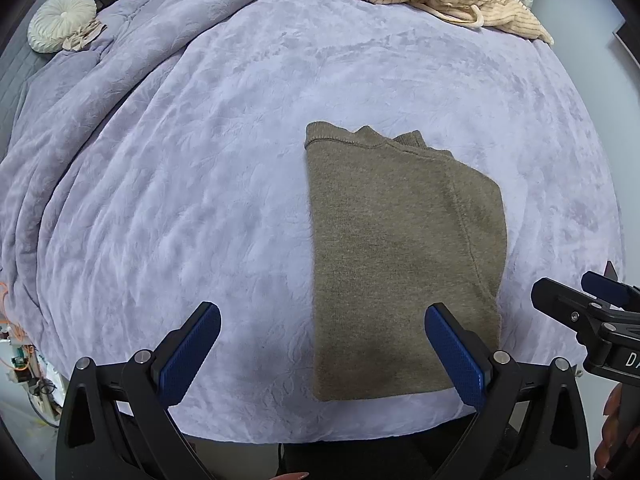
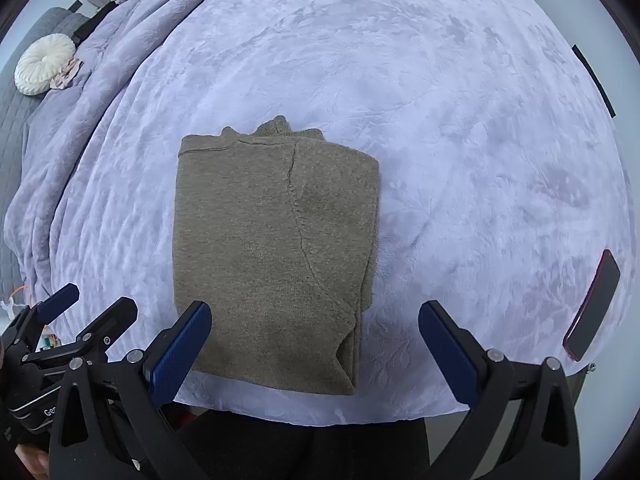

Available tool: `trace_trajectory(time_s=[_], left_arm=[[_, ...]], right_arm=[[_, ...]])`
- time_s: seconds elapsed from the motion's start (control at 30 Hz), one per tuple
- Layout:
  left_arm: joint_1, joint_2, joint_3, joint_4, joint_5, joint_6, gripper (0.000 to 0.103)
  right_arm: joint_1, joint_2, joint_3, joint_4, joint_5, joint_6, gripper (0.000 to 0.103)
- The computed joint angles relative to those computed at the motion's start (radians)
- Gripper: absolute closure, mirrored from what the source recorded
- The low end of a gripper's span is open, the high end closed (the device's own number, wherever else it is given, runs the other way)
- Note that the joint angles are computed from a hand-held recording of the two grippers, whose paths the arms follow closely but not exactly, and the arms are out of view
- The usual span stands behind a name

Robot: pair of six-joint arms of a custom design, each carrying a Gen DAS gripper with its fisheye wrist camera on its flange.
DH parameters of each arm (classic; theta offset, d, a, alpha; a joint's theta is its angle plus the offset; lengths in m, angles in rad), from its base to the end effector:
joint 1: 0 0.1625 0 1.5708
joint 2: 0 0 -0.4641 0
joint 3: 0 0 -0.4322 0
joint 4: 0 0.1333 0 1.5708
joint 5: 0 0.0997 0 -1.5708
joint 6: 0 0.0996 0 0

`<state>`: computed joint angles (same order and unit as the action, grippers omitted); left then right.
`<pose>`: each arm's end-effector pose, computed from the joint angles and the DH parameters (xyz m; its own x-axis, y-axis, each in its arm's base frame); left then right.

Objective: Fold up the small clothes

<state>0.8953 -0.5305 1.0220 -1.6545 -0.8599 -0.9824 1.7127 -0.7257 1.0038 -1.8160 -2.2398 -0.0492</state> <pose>-0.3723 -0.7818 0.0845 -0.7159 -0.2208 -0.6624 -0.0387 0.9598 -0.2781 0.1924 -0.8411 0.2705 -0.7658 -0.1796 0.6175 -0.1792 0.9818 0.0633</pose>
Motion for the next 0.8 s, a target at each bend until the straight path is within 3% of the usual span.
trace_trajectory(time_s=[0.8], left_arm=[[0.005, 0.002, -0.002, 0.009, -0.008, 0.003, 0.001]], right_arm=[[0.001, 0.005, -0.001, 0.011, -0.009, 0.014, 0.000]])
